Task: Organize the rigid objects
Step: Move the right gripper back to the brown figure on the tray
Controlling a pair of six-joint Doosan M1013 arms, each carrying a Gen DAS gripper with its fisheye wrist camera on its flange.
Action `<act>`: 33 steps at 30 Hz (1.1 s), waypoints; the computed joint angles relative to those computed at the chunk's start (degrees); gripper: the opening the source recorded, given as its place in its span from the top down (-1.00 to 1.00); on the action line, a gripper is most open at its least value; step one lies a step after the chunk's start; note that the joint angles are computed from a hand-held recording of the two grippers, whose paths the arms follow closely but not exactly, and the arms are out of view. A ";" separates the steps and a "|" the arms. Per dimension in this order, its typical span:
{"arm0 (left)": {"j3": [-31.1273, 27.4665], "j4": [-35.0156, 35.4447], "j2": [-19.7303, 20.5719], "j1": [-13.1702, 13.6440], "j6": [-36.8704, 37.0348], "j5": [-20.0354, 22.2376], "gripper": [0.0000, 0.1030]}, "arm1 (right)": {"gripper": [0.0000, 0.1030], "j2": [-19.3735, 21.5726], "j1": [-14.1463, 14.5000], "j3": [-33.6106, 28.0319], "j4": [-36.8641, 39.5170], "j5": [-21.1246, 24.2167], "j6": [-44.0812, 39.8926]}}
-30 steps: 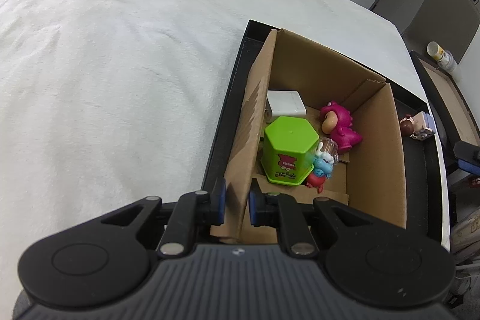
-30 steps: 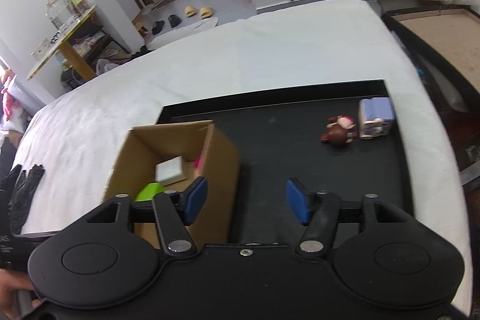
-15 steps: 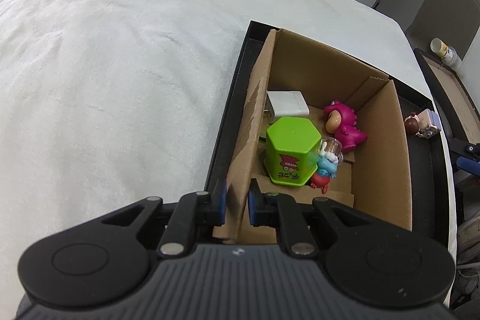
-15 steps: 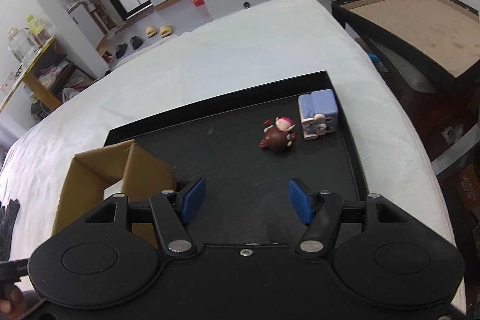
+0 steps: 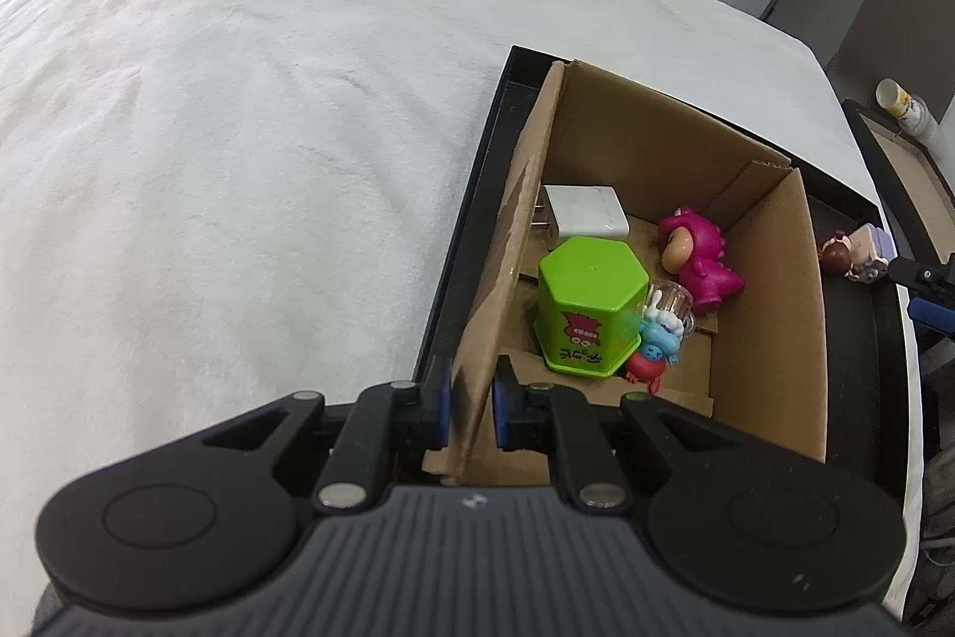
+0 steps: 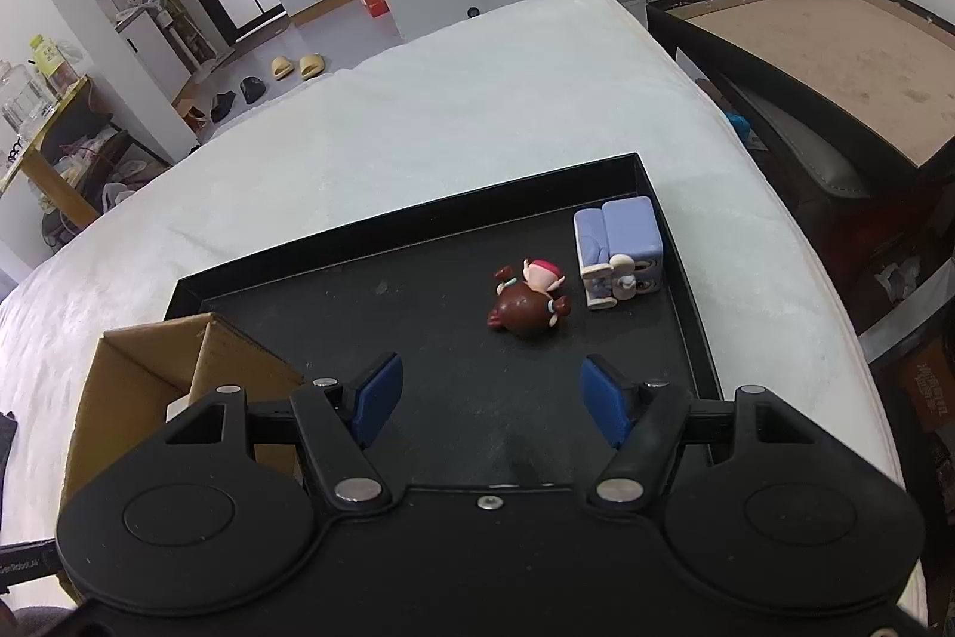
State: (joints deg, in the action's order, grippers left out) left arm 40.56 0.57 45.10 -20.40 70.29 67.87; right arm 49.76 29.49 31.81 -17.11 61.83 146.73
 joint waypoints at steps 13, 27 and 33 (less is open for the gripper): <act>0.79 0.65 -0.42 -0.27 -3.18 -0.57 0.76 | -0.28 4.19 -1.25 -6.23 2.25 2.90 -4.17; -0.06 1.24 -0.04 -0.52 -3.37 0.54 0.76 | -0.26 10.33 -1.72 -15.67 2.39 8.28 -6.61; -0.63 2.34 0.27 -0.91 -3.30 1.25 0.76 | 0.04 10.11 -1.74 -14.74 2.23 7.02 -6.37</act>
State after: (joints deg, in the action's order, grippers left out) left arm 39.94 2.91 45.38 -21.31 67.00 69.12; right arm 59.87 27.75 17.07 -14.88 68.85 140.36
